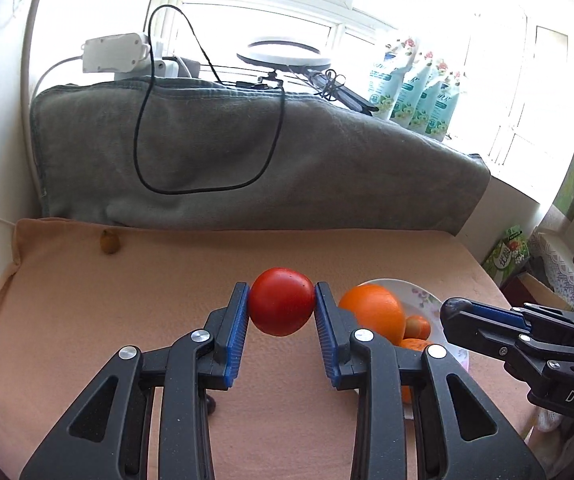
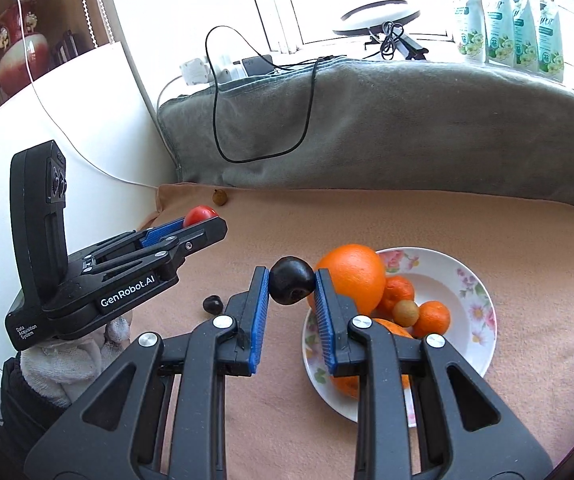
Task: Organize fruits
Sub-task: 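Carry the plum and tomato over the plate with both tools, then lower the plum and tomato onto the plate and open both tools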
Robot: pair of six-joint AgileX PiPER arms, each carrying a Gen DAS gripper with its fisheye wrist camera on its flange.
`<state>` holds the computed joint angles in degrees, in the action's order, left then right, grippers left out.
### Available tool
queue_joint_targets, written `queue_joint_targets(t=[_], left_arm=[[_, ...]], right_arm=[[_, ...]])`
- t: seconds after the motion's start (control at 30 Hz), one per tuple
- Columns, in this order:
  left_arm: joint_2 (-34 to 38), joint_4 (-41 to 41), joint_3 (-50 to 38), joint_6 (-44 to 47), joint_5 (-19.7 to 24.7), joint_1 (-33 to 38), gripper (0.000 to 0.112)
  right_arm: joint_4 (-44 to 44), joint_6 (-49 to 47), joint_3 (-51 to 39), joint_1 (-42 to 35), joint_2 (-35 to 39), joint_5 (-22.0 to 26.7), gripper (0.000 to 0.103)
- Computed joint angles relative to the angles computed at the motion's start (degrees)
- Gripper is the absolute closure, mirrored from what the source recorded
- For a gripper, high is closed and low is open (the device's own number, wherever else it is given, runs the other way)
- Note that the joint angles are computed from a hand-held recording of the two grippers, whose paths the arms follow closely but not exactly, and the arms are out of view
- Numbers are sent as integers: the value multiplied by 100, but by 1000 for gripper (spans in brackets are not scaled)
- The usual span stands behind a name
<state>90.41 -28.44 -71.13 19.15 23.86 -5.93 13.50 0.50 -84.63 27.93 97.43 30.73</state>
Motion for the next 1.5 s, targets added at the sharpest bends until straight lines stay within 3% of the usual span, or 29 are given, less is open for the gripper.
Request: queue_joint_targets(t=[0.27, 0.63, 1.07, 1.5], left_arm=[[239, 309, -308, -352, 28, -514, 81], [807, 802, -1064, -848, 280, -1075, 81], [1486, 1335, -1930, -1350, 634, -1555, 82], [1767, 1505, -2306, -1476, 856, -1646, 81]], right_arm=[[77, -157, 826, -518, -553, -191, 79], [806, -874, 1573, -1093, -745, -356, 79], [1672, -1763, 1754, -1365, -600, -271, 79], [1883, -2043, 1672, -1385, -444, -168, 79]])
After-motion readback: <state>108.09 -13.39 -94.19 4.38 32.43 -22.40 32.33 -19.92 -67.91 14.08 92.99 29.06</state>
